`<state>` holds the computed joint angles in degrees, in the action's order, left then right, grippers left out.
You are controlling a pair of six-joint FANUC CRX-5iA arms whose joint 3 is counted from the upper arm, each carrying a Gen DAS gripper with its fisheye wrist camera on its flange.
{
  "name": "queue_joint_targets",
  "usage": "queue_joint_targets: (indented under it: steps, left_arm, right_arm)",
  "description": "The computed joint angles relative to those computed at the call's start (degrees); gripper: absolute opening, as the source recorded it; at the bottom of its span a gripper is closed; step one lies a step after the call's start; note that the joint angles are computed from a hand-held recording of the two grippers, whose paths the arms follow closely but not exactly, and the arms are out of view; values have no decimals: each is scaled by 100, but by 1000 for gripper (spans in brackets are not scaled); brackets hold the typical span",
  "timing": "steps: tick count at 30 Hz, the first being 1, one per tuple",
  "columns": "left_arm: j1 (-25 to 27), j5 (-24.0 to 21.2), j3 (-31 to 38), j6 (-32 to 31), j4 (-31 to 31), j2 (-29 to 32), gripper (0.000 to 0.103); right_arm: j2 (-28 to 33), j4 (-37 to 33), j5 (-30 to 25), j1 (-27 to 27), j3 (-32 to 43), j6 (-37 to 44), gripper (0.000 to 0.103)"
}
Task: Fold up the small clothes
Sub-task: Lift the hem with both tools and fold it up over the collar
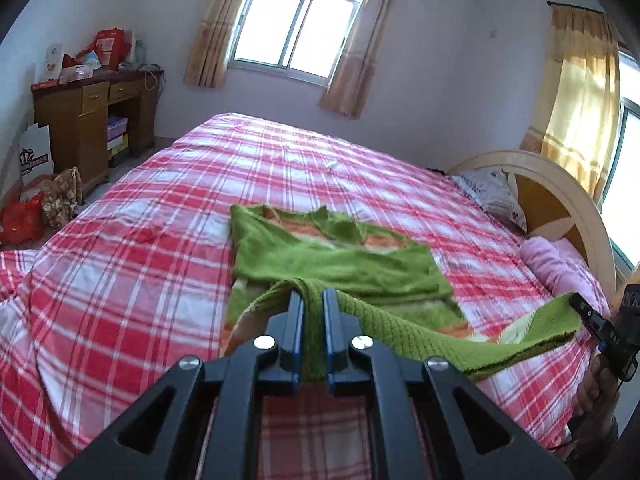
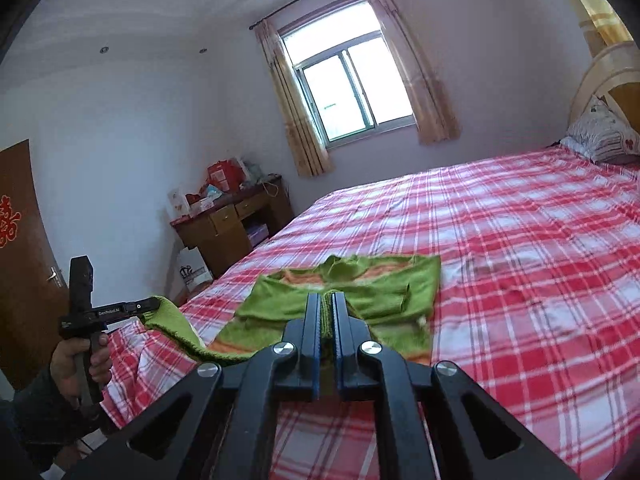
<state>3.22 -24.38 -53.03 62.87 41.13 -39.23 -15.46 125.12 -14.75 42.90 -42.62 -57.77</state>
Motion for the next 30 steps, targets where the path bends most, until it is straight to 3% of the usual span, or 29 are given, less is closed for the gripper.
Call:
queue_joint_targets:
  steps: [5, 19, 25, 30]
  left_arm:
    - [-175, 341, 166, -127, 327, 418, 8]
    - [-240, 887, 1087, -198, 386, 1755, 8]
    - [-207, 898, 1536, 10, 200, 2447, 8]
    - [-146, 755, 1997, 413, -309, 3049, 8]
  right_arm:
    - [212, 85, 221, -203, 354, 163, 4]
    - [1204, -1055, 476, -602, 1391, 1605, 4]
    - [1801, -2068, 445, -593, 1824, 2578, 4]
    - [2369, -3717, 210, -401, 2256, 4093, 4]
